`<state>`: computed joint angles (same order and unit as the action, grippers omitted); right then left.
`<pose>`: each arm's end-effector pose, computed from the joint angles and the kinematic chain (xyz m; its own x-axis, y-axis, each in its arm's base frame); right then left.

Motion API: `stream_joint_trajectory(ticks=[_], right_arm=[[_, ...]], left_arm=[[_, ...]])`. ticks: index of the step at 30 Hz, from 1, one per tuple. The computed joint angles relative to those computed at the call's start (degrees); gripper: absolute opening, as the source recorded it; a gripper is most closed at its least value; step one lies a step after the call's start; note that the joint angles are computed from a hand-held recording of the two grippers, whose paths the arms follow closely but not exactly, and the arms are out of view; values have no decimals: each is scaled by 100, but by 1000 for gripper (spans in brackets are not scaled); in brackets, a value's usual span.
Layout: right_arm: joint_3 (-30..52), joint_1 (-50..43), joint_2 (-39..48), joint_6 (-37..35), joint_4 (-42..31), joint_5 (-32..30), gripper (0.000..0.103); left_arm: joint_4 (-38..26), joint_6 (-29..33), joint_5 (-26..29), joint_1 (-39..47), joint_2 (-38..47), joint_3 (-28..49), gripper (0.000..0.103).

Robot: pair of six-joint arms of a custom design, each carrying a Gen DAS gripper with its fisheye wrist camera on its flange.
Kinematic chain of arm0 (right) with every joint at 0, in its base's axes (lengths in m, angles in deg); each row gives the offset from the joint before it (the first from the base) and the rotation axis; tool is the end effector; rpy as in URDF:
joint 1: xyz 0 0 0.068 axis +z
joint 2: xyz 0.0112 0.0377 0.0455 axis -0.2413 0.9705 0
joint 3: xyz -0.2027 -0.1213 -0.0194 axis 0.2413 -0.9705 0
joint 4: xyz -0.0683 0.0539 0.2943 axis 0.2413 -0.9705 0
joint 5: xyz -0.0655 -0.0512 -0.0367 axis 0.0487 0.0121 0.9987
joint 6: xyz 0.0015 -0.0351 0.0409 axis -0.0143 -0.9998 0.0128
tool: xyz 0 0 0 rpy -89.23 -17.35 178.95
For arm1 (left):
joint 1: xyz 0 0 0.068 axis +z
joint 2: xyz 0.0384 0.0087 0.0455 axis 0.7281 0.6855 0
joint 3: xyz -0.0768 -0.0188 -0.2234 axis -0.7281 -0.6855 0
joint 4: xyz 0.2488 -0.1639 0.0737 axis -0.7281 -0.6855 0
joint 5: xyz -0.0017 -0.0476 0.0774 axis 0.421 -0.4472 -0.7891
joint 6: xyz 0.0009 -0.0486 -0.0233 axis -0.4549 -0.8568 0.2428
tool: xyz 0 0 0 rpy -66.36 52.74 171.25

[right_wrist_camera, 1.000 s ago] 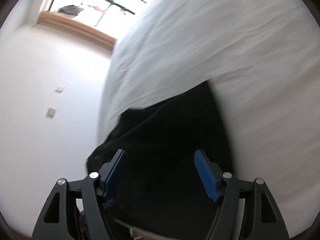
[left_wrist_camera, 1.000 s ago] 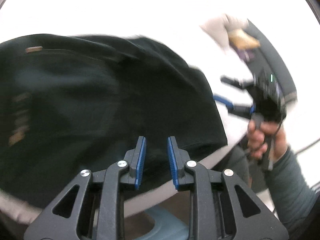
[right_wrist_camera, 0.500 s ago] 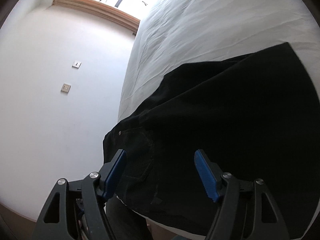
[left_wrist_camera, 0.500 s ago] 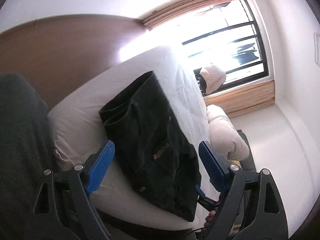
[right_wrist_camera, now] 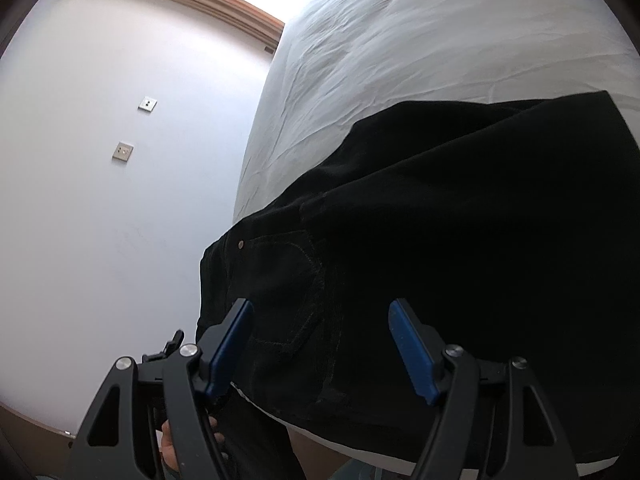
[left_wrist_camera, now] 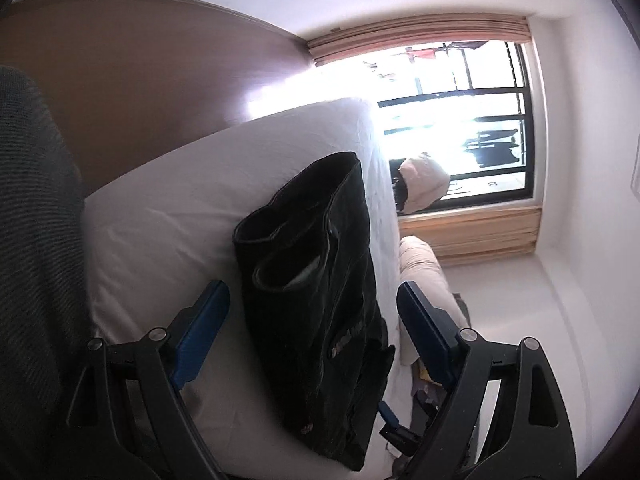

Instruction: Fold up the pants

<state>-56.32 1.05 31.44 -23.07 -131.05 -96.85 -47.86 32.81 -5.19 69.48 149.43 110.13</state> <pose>0.1791 0.0616 0.2083 -0.7937 0.5491 -0.2618 0.1991 0.6411 0.7412 0.2613 0.0758 0.1302 -0.7638 -0.6360 -0.1103 -0.1537 0.3452 -0.9259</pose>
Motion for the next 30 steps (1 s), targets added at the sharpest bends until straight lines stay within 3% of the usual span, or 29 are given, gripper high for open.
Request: stream_joint_trajectory(ticks=[5, 7, 8, 9, 10, 12, 17, 21, 22, 23, 27, 30], right_arm=[[157, 267, 403, 52, 268, 98, 73], [181, 331, 477, 66, 362, 126, 73], [200, 352, 519, 66, 391, 131, 73], [220, 367, 555, 65, 412, 128, 73], [239, 377, 593, 61, 435, 125, 73], [294, 413, 660, 51, 471, 136, 73], [423, 452, 1080, 109, 832, -35, 73], [799, 681, 2112, 39, 1542, -292, 73], [900, 726, 2369, 8, 1714, -389, 73], [1050, 766, 2726, -31, 1924, -509, 73], [1513, 730, 3810, 43, 2648, -800, 73], [1800, 597, 4423, 83, 2743, -753, 73]], left_arm=[[633, -441, 135, 33, 249, -85, 79], [525, -319, 275, -2, 588, 137, 49], [461, -268, 298, -44, 706, 188, 40], [214, -94, 280, -93, 916, 348, 25], [284, -207, 206, -119, 933, 322, 21], [420, -365, 219, -235, 654, -16, 19], [-15, 102, 375, -94, 689, 118, 16], [-242, 285, 384, -73, 531, 97, 15], [-151, 195, 329, -153, 492, 92, 15], [386, -307, 134, -456, 566, 104, 15], [142, -82, 76, -477, 512, 202, 15], [-64, 97, 16, -518, 395, 246, 15]])
